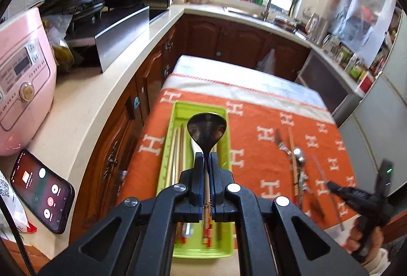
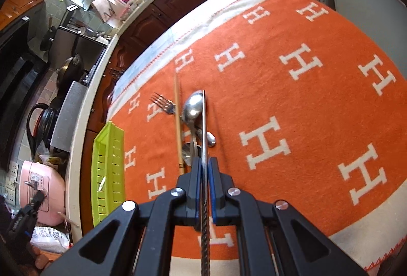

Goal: Organize utensils
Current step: 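Carry the steel spoon toward the tray with the left gripper while the right grasps a steel spoon, then lower the steel spoon into the green tray and open the left gripper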

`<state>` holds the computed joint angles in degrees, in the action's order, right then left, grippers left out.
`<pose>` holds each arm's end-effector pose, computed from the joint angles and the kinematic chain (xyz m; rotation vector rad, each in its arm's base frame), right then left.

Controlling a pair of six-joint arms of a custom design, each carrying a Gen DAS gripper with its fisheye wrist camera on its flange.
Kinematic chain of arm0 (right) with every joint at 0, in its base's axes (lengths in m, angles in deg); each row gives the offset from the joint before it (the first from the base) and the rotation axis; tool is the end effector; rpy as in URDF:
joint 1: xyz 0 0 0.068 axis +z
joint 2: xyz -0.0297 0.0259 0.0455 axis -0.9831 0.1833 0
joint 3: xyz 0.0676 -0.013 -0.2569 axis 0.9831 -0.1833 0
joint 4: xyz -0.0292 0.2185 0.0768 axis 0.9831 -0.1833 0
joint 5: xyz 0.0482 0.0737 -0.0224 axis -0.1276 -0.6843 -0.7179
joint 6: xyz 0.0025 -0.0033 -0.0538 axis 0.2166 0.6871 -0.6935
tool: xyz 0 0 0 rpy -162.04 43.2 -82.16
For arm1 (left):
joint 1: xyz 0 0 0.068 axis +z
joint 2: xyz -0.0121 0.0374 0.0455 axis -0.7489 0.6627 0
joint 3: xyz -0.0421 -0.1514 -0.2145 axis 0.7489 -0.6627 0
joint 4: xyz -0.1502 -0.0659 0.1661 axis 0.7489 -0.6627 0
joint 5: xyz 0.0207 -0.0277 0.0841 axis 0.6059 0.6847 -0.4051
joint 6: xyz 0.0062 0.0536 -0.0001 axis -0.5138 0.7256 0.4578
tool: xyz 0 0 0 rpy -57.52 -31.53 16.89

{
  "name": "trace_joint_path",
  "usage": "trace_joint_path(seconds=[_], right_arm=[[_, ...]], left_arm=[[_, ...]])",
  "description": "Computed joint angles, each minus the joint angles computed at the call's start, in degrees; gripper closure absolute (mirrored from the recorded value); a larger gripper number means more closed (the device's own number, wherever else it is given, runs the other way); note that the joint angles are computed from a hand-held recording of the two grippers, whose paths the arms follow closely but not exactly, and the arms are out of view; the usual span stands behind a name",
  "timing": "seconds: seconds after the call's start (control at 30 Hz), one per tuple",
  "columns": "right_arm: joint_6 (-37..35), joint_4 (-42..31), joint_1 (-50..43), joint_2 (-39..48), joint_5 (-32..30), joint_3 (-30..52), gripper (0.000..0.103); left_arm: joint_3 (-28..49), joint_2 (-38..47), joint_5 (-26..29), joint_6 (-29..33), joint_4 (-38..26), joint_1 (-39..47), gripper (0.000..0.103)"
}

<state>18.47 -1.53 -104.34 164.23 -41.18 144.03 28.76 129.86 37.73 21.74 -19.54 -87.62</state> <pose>0.2044 -0.0717 0.2669 0.4850 2.4927 0.7222 0.1634 -0.1155 0.3864 -0.2003 2.4214 -0.1376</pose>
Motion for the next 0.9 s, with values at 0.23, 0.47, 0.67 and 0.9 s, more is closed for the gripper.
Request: trace_joint_path(seconds=[0.23,0.47,0.67,0.9], right_arm=[[5.4,1.4,10.4,0.1,-1.3,3.7,0.098],[16.9,8.5,28.5,5.1,0.2,10.0,0.098],[27.2,15.8,40.2,13.8,3.5,14.6,0.098],[33.5,18.4,46.8,20.6,9.2,15.1,0.097]], left_arm=[[-8.3,3.1,2.3,3.2,5.1,3.7,0.101],[-14.8,5.8,3.9,6.5,11.1,8.2,0.101],[-20.6,5.3,10.0,7.4,18.6,12.8,0.101],[-23.4,2.2,10.4,6.3,20.6,14.1,0.100]])
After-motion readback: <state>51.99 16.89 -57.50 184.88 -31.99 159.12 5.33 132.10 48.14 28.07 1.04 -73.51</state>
